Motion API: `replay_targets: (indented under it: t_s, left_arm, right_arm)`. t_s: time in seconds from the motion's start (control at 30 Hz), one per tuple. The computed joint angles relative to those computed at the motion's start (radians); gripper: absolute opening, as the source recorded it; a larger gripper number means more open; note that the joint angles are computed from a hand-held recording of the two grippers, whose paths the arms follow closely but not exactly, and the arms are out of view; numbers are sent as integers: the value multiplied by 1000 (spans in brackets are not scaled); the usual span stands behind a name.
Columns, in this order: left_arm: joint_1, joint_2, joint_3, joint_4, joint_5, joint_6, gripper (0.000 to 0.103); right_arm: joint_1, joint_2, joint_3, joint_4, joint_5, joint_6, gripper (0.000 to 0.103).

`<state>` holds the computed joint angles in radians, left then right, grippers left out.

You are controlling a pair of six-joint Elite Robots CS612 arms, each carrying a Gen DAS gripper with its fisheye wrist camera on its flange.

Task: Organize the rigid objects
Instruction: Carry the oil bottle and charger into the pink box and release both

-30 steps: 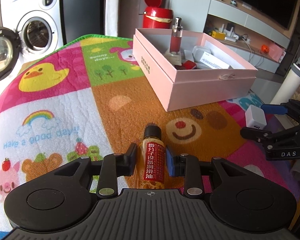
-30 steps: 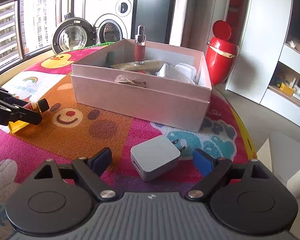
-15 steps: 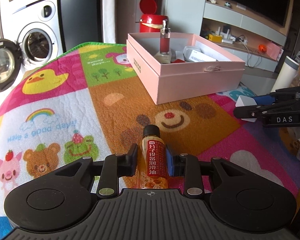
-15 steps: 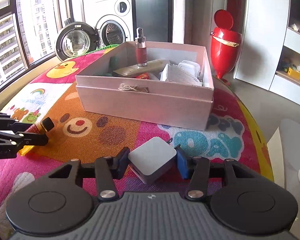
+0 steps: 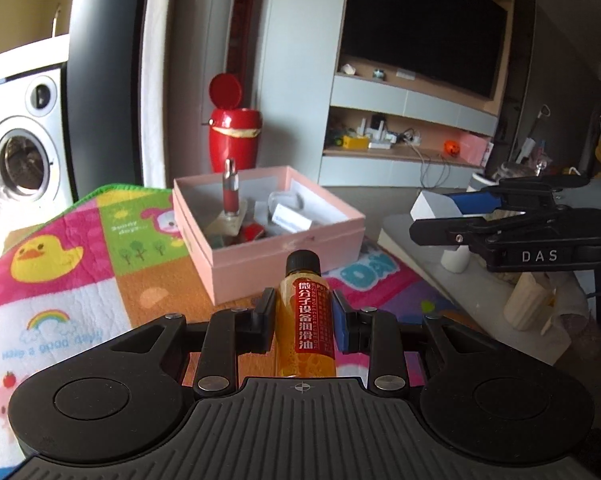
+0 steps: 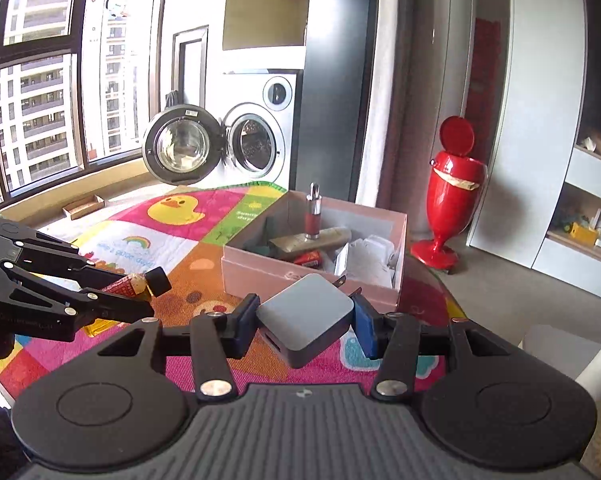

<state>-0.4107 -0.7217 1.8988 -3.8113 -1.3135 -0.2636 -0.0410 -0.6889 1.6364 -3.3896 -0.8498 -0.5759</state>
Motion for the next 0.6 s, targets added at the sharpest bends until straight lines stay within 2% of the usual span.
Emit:
replay_targets:
  t_s: [0.13, 0.2, 0.3, 0.4, 0.47, 0.6]
  left_arm:
    - [23, 11, -88, -105, -13, 73, 32]
    - [45, 24, -146, -96, -35, 49, 32]
    - [71, 59, -248, -1, -21, -1, 32]
    - [80, 104, -324, 111, 20, -39, 32]
    - [91, 140, -368, 164, 4, -74, 32]
    - [110, 189, -426, 225, -12, -119, 32]
  right_arm:
    - [8, 11, -44, -150, -8, 81, 49]
    - [20, 24, -91, -178, -28, 122, 49]
    - [46, 57, -180, -166, -83, 159, 50]
    - [72, 93, -281, -46, -139, 168, 50]
    - [84, 122, -356, 79, -154, 175, 50]
    - [106, 201, -500, 254, -191, 185, 50]
